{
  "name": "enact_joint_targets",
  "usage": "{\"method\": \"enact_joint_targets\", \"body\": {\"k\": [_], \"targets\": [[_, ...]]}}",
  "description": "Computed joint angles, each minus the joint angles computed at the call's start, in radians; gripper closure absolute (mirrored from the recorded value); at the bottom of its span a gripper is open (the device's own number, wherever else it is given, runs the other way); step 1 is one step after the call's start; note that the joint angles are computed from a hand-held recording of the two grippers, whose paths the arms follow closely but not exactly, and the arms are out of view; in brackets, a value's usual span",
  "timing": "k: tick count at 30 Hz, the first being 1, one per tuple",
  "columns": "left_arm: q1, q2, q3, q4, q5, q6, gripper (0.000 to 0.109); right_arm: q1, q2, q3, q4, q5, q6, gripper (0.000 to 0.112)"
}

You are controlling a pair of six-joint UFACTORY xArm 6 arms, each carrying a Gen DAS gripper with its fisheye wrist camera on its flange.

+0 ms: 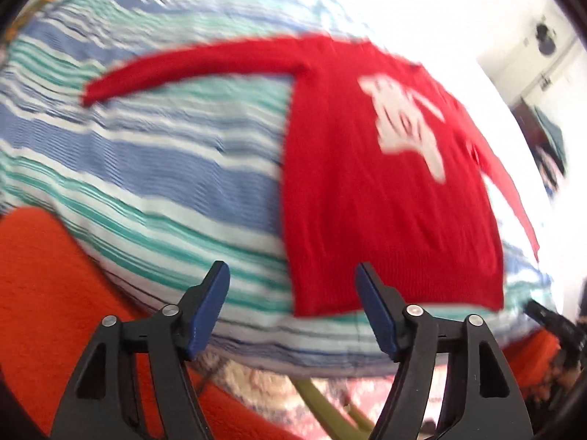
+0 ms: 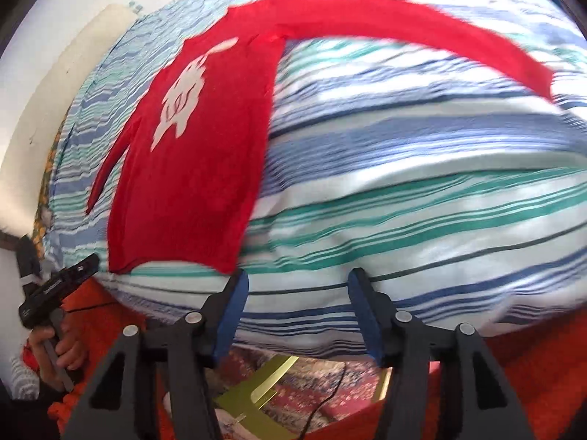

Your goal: Fold small clothes

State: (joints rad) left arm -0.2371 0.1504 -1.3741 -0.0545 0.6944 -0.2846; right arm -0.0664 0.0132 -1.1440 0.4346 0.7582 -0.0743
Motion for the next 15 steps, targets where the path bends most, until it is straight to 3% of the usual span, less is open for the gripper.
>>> {"method": "enact_joint_targets", "body": {"k": [2,5,9,12,15], "targets": [[0.003,-0.001,0.004,0.132,-0.066,-0.105,0.029,0.004,-0.036,0.035,-0.053,-0.087,0.038,0.053],[0.008,0.036,-0.034,0.316,-0.130,-0.231,0.021,0.007,-0.050,0.057,-0.154,-0.216,0.102,0.041],[0.027,0.090,-0.071,0.437,-0.181,-0.340,0.020,0.002,0.006,0.024,-0.211,-0.309,0.144,0.038],[0.035,0.112,-0.075,0.428,-0.151,-0.333,0.020,-0.002,0.060,0.003,-0.172,-0.342,0.134,0.038],[0.042,0.117,-0.075,0.378,-0.125,-0.309,0.020,-0.018,0.106,-0.023,-0.105,-0.265,0.110,0.038]]}}
